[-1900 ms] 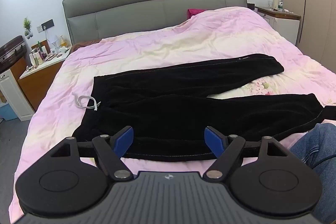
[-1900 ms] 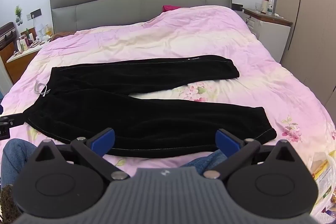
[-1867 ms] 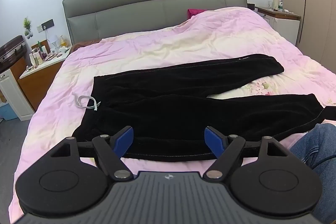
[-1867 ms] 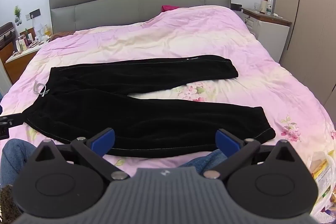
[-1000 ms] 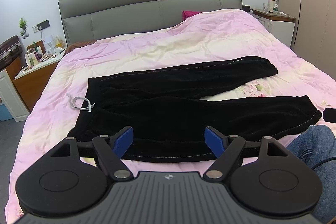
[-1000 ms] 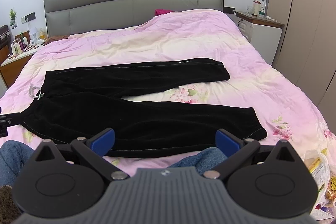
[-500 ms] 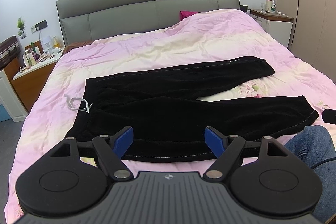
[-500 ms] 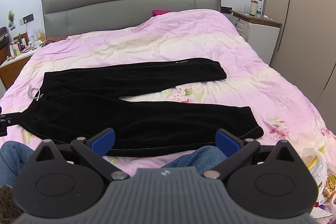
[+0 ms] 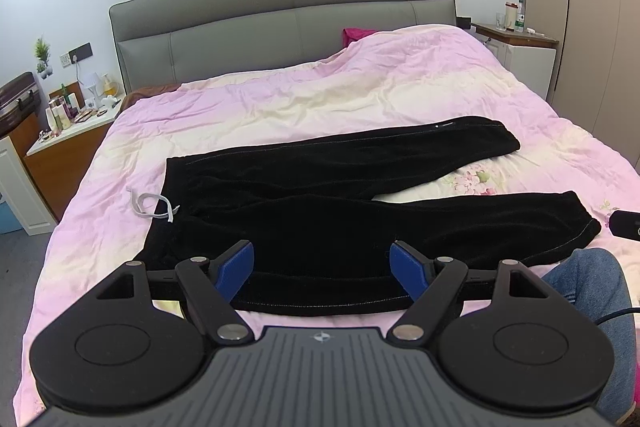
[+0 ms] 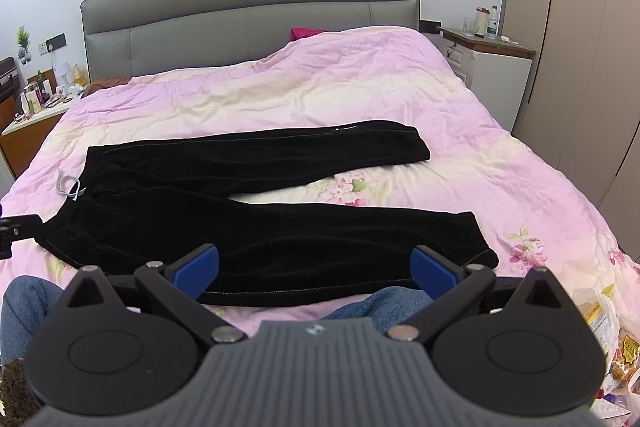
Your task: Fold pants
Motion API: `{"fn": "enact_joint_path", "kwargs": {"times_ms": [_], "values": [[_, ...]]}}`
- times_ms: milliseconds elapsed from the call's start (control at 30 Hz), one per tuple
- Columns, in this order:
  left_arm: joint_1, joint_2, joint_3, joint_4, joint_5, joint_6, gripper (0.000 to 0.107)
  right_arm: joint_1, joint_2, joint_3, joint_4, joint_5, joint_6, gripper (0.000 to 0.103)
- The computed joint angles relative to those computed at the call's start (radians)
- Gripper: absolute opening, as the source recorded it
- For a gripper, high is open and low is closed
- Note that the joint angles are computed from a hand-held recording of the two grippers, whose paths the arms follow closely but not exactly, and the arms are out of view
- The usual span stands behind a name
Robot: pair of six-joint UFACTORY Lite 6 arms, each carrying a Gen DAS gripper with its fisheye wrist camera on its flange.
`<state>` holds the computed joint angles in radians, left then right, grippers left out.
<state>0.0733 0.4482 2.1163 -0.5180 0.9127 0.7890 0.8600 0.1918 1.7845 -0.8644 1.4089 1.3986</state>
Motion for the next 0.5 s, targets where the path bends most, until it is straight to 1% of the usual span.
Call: {"fn": "enact_joint_path", "kwargs": {"times_ms": [233,500], "values": [[-0.003,-0.015,0.017,-0.002,0.010,-0.009,0.091,0.032,0.009,0.038,-0.024,0.036,0.007,0.098],[0.004,-0.049,-0.021,-0.023,-0.002,0.010,0.091,0.057,-0.002,0.040,-0.039,0.058,0.023,0.098]]}}
